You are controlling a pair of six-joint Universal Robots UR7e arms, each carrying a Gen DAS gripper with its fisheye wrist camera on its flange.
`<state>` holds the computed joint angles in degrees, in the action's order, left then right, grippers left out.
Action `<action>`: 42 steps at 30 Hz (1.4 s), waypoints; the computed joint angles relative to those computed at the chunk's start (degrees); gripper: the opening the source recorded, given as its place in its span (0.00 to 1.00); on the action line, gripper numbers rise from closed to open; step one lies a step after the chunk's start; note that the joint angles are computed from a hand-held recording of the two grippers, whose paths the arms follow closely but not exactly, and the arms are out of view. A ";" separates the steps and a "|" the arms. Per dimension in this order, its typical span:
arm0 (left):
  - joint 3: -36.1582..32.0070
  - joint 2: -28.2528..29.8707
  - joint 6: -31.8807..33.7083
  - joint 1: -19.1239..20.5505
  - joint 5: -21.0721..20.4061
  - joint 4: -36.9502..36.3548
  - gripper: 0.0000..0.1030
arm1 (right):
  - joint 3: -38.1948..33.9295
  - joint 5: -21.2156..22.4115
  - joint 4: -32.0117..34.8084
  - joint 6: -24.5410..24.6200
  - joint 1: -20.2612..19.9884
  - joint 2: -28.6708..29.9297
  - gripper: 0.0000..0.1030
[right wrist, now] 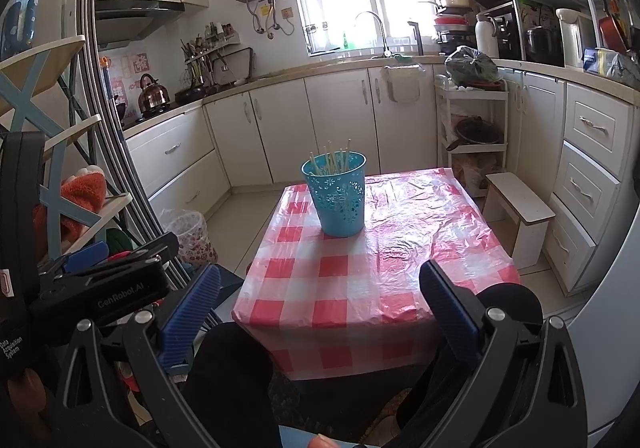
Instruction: Organize utensils
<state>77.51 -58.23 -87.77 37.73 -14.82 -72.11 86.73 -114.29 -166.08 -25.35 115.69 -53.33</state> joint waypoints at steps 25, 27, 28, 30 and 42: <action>-1.13 0.24 -1.99 -0.49 0.22 2.80 0.92 | 0.07 0.09 0.87 -0.43 -0.34 -0.31 0.93; -1.30 0.28 -2.32 -0.57 0.21 3.21 0.92 | 0.22 0.07 0.91 -0.50 -0.42 -0.38 0.93; -1.37 0.23 -2.45 -0.62 0.20 3.40 0.93 | 0.24 0.08 0.98 -0.52 -0.45 -0.40 0.93; -1.35 0.19 -2.32 -0.62 0.09 3.29 0.92 | 0.25 0.09 1.02 -0.53 -0.47 -0.40 0.93; -1.00 -0.24 -4.02 -0.78 0.35 4.48 0.93 | 0.30 0.10 1.07 -0.60 -0.52 -0.44 0.93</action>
<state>76.51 -58.47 -91.80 36.95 -14.47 -67.63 87.03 -114.19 -165.01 -25.95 115.17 -53.77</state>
